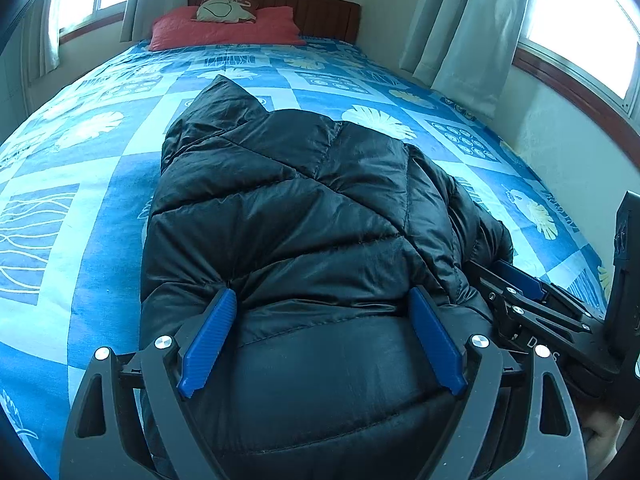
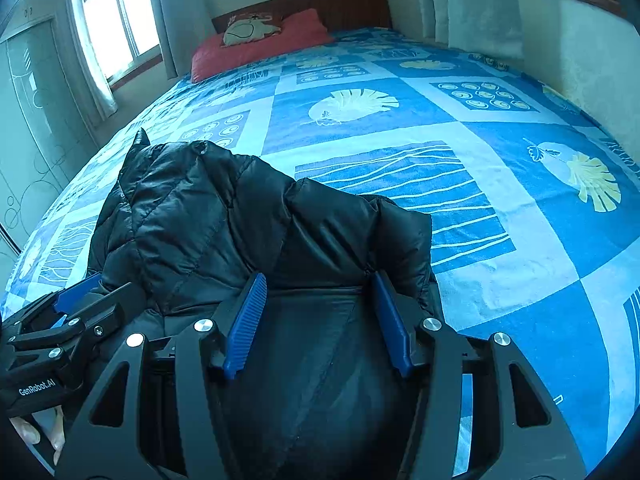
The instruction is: Fold large clothes
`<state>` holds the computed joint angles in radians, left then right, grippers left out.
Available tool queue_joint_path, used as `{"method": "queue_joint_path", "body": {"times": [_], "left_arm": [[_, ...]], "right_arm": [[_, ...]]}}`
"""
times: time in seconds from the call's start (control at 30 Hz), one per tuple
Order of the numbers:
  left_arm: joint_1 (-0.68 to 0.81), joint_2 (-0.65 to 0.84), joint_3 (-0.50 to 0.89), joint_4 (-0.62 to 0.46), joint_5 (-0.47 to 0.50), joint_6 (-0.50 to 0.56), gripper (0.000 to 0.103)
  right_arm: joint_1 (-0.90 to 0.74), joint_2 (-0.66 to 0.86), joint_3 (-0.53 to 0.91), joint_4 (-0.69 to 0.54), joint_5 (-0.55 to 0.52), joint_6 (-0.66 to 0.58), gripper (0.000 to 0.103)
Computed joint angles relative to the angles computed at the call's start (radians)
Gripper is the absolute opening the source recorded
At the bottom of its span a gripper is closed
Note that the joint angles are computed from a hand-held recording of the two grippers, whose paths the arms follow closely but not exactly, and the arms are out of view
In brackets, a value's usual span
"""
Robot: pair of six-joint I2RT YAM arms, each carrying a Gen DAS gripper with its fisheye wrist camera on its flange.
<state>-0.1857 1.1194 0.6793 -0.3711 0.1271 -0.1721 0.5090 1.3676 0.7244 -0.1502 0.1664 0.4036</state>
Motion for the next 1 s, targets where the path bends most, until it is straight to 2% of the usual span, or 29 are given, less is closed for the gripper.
{"method": "queue_joint_path", "body": {"times": [0.13,0.23,0.53,0.63,0.8,1.0], "left_arm": [[-0.026,0.017,0.031,-0.031,-0.039,-0.003,0.085],[-0.024,0.013,0.052,-0.065,-0.035,0.006,0.085],[-0.023,-0.041,0.111,-0.176,-0.048,0.042,0.085],[0.012,-0.078,0.122,-0.220,-0.004,0.040,0.085],[0.133,-0.184,0.124,-0.319,0.109,0.055,0.085],[0.354,-0.289,0.091,-0.442,0.288,0.136,0.085]], "right_arm": [[0.018,0.006,0.039,-0.054,0.032,-0.010,0.054],[0.012,-0.012,0.044,-0.074,0.015,-0.015,0.054],[0.023,-0.128,0.044,-0.161,0.009,-0.013,0.060],[0.019,-0.182,0.038,-0.194,0.007,0.001,0.061],[0.008,-0.269,0.029,-0.271,0.022,0.020,0.068],[-0.076,-0.386,-0.033,-0.334,-0.082,0.045,0.069]]}}
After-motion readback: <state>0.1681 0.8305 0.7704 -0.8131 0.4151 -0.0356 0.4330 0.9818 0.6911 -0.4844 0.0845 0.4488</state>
